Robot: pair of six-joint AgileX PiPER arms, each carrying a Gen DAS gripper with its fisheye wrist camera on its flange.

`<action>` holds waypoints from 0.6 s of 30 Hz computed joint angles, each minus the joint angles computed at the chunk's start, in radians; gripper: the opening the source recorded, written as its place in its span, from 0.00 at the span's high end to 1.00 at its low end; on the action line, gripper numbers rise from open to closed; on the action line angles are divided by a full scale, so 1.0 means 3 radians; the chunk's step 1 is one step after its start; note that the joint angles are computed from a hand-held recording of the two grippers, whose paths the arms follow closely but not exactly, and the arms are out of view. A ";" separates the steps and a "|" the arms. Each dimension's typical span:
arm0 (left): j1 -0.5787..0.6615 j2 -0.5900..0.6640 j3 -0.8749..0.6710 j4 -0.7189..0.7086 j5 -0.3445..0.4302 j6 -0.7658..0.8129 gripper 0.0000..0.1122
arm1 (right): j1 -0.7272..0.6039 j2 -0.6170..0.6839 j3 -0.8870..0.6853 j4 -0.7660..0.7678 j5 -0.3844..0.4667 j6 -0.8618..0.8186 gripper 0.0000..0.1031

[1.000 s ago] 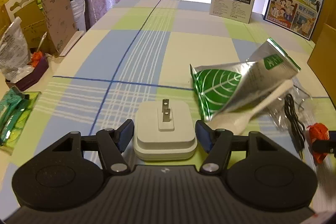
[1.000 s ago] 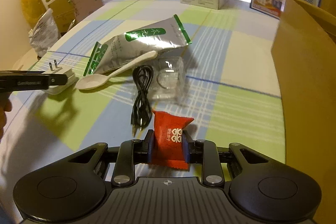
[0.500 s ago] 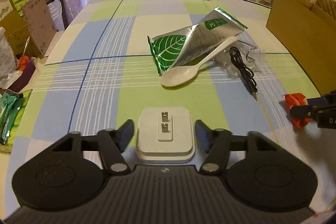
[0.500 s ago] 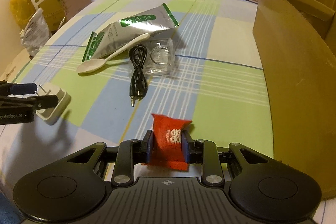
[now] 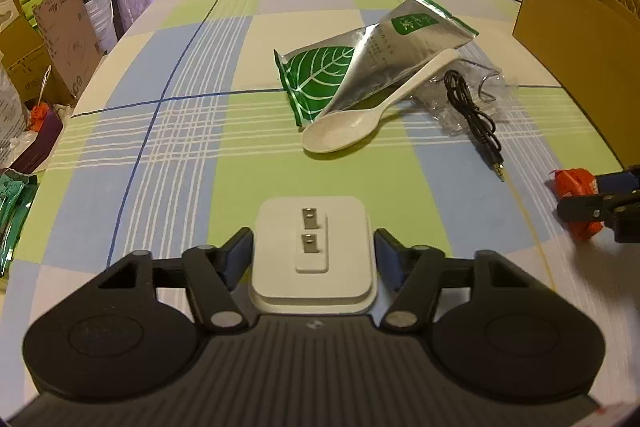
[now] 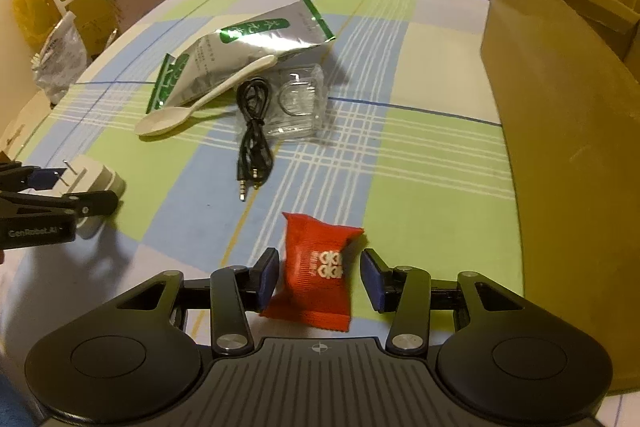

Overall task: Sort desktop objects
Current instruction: 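Carry the charger with the left tool while the right tool carries the red packet to the box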

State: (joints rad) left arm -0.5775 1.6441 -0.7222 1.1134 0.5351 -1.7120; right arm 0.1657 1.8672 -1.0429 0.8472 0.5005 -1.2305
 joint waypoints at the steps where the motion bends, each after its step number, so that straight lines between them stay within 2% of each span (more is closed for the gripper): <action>1: 0.0007 0.0001 0.0001 0.0003 -0.0011 0.0006 0.46 | 0.0006 -0.0002 0.0006 -0.0011 -0.0030 0.0009 0.59; 11: 0.0005 0.0008 0.0026 0.0129 -0.0043 -0.0110 0.46 | 0.0155 -0.0053 0.0157 0.0174 -0.0269 -0.0259 0.60; 13: 0.0013 0.0015 0.0035 0.0167 -0.0059 -0.0146 0.46 | 0.0158 -0.0064 0.0172 0.0198 -0.0280 -0.0273 0.72; 14: 0.0010 0.0016 0.0030 0.0145 -0.0052 -0.0127 0.45 | 0.0156 -0.0065 0.0167 0.0197 -0.0267 -0.0274 0.74; 18: 0.0039 0.0009 0.0044 0.0172 -0.0096 -0.0153 0.45 | 0.0147 -0.0070 0.0167 0.0273 -0.0223 -0.0297 0.78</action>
State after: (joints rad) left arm -0.5658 1.6467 -0.7089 1.1651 0.5064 -1.7579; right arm 0.2097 1.8462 -0.9928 0.9292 0.4334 -1.3196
